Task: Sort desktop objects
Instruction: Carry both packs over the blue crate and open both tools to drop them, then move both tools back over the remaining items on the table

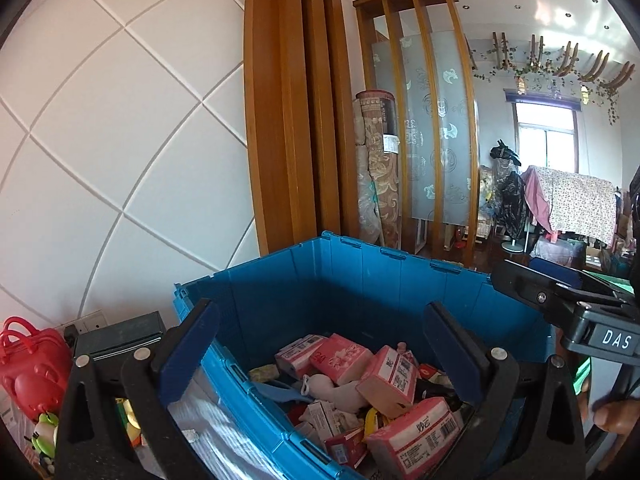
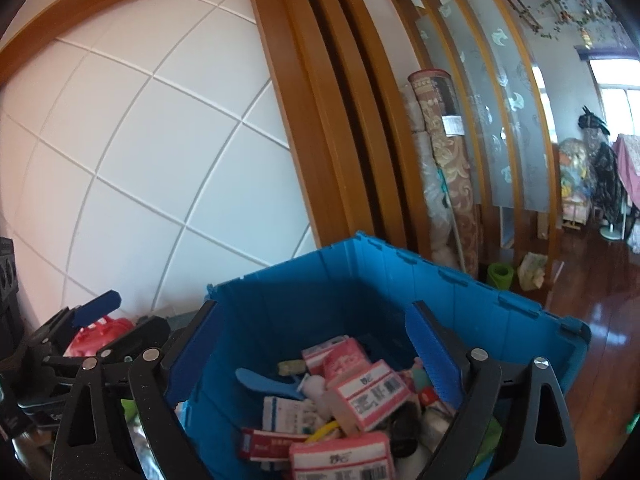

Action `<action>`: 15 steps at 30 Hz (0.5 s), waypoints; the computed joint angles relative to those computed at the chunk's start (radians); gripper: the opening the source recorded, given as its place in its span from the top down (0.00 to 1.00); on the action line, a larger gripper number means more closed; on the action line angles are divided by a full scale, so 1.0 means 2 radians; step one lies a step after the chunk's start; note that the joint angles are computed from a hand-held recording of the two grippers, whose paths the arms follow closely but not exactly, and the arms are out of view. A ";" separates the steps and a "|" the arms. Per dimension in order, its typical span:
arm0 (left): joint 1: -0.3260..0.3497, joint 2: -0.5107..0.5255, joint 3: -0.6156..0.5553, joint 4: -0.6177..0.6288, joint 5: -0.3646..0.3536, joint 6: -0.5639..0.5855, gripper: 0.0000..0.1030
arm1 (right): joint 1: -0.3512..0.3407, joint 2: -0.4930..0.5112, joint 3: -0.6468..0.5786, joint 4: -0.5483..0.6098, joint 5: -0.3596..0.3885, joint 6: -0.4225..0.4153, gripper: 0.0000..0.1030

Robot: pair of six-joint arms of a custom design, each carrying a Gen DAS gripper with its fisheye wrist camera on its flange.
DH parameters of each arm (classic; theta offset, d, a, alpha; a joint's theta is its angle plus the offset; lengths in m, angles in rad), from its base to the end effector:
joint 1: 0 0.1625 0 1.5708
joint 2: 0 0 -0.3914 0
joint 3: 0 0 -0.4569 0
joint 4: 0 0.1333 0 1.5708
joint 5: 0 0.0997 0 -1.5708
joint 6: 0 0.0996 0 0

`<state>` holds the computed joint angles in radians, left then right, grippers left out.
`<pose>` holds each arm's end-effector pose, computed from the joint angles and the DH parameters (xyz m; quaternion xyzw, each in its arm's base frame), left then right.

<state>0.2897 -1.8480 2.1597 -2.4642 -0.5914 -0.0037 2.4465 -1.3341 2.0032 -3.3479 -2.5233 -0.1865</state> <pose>-0.3615 -0.3331 0.4072 0.3957 0.7592 -0.4726 0.2092 0.4530 -0.3099 0.3230 0.1748 -0.7738 0.5718 0.2090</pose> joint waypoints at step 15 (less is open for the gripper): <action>-0.046 -0.128 0.053 0.176 0.071 -0.135 0.01 | 0.021 0.023 0.002 0.025 -0.054 0.015 0.01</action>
